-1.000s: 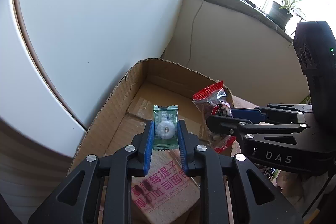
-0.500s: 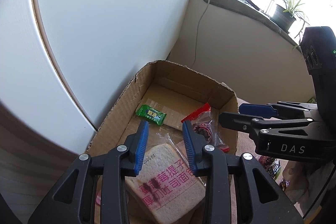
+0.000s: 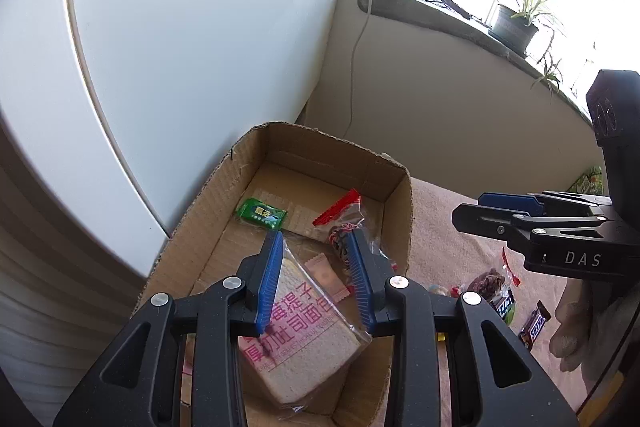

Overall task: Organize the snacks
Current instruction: 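Open both tools to drop the mint and candy bag into the box, then move both tools back over the loose snacks on the table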

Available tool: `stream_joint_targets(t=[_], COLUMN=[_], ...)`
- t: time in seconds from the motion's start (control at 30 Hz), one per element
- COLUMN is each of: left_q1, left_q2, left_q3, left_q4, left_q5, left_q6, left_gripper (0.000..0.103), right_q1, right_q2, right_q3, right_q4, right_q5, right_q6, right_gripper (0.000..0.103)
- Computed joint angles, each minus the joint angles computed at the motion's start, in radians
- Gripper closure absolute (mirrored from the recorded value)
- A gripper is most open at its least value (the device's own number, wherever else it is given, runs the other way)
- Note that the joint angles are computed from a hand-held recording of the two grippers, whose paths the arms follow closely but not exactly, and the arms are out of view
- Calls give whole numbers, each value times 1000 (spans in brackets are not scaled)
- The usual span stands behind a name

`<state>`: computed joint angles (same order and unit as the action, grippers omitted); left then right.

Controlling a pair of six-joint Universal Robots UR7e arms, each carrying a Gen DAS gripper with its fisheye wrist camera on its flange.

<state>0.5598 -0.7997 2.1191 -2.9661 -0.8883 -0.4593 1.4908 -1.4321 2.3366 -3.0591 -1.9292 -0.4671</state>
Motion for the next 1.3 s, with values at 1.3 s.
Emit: stream_joint_targets(t=[1.3], left_q1=[-93], left_q2=[236], left_q3=[-120], left_q4=[69], left_q5=[-389], left_q6=[219], left_gripper=[71], right_q1=[-698], right_q2=[-646], right_q3=[309], right_q4=[264], right_q5=[221], right_q6=[24], right_gripper=[25])
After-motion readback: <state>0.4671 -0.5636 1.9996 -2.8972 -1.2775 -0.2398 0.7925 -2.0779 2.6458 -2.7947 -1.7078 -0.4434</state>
